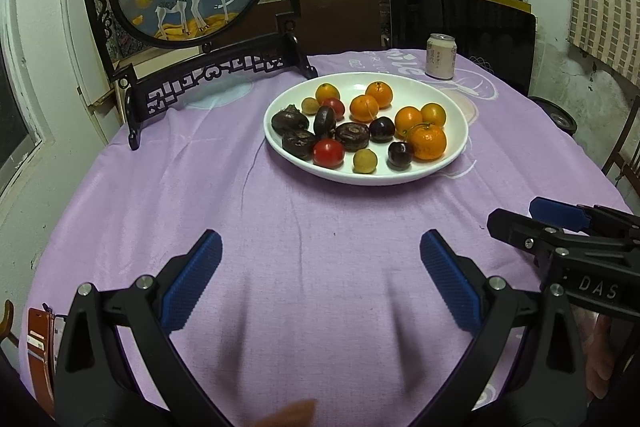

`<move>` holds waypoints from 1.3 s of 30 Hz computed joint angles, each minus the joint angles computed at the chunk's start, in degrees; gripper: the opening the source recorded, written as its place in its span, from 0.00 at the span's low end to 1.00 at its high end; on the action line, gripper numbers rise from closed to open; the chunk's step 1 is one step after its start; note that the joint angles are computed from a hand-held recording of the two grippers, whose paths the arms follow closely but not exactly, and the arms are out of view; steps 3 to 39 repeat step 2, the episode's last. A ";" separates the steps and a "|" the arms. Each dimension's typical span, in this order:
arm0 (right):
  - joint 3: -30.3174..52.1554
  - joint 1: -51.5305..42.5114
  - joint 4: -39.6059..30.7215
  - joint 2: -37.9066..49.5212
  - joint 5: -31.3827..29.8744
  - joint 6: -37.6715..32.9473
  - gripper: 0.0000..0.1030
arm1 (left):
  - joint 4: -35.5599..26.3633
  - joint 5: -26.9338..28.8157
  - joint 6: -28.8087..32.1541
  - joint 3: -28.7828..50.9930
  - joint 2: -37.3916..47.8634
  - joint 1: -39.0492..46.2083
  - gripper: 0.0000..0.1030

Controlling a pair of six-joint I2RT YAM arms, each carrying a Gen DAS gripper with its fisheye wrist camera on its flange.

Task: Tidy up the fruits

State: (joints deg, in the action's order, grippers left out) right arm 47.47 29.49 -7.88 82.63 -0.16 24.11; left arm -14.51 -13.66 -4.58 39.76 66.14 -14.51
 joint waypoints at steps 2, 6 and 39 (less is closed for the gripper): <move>0.20 0.16 -0.01 0.12 0.08 0.06 0.65 | -0.03 0.05 0.02 0.09 0.10 0.08 0.98; 0.20 0.16 -0.01 0.12 0.08 0.06 0.65 | -0.03 0.05 0.02 0.09 0.10 0.08 0.98; 0.20 0.16 -0.01 0.12 0.08 0.06 0.65 | -0.03 0.05 0.02 0.09 0.10 0.08 0.98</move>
